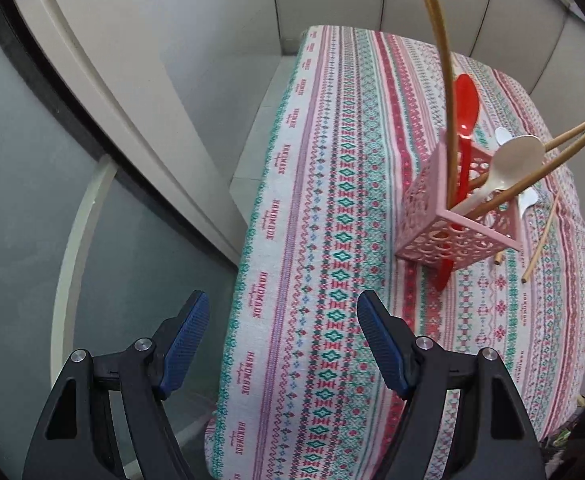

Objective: Organize utensils
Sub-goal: 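Lower the white spoon into the pink basket and open the right tool, then withdraw both open tools from the basket toward the remaining utensils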

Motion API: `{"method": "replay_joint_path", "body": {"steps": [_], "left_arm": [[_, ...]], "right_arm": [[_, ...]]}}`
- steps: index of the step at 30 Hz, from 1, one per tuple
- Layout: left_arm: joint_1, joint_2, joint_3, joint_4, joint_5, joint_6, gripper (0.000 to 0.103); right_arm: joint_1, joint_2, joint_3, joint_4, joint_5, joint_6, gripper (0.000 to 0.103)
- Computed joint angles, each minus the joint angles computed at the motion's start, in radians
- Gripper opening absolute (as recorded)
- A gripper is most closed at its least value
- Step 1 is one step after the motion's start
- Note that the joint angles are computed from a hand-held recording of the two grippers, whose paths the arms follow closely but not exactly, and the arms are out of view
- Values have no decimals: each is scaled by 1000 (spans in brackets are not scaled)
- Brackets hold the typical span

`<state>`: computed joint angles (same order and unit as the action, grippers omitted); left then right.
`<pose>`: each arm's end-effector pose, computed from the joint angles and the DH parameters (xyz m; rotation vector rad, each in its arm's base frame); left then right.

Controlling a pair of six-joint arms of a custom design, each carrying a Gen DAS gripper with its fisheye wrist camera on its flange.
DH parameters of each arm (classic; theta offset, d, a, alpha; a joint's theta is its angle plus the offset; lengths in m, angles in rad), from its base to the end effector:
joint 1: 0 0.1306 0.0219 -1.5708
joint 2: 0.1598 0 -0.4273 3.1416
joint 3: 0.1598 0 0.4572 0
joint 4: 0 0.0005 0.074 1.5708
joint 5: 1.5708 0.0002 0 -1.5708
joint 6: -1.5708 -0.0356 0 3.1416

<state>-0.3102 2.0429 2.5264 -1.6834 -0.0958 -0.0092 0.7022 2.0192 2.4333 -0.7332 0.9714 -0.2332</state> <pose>0.6852 -0.2166 0.5859 0.4145 2.7292 0.0532 0.6101 0.4770 0.6355 0.2275 1.7399 -0.2383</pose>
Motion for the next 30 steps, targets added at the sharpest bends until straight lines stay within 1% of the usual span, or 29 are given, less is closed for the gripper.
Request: {"method": "replay_joint_path", "body": {"steps": [2,3,5,9,11,12,15,17,19,21,25,27,30], "left_arm": [[-3,-9,-10,-7,35,-4,78],[-4,-17,-21,-4,53,-7,78],[-12,-40,-52,7,78,-17,78],[-35,-79,-104,30,85,-58,78],[-49,-101,-132,42,88,-74,78],[-58,-113,-148,51,91,-86,78],[-88,-147,-197,74,112,-123,78],[-111,-159,-217,71,130,-134,78],[-138,-162,-228,58,145,-139,78],[-166,-163,-235,56,139,-150,78],[-230,-145,-222,53,105,-221,78],[-257,-122,-194,49,84,-238,78],[-290,-58,-94,19,76,-245,78]], "right_arm": [[-7,-22,11,-105,-27,-56,77],[-13,-32,22,-179,-47,-105,77],[-28,-76,-6,-288,-88,-211,78],[-55,-185,-130,-409,-116,-389,84],[-69,-226,-175,-467,-135,-460,86],[-74,-245,-201,-483,-146,-489,88],[-100,-287,-250,-568,-210,-580,88],[-115,-302,-277,-618,-263,-627,88],[-133,-321,-311,-644,-321,-661,88],[-149,-339,-346,-662,-370,-692,88],[-186,-365,-395,-728,-449,-723,88],[-205,-382,-420,-757,-470,-742,88],[-230,-411,-463,-795,-490,-771,88]]}}
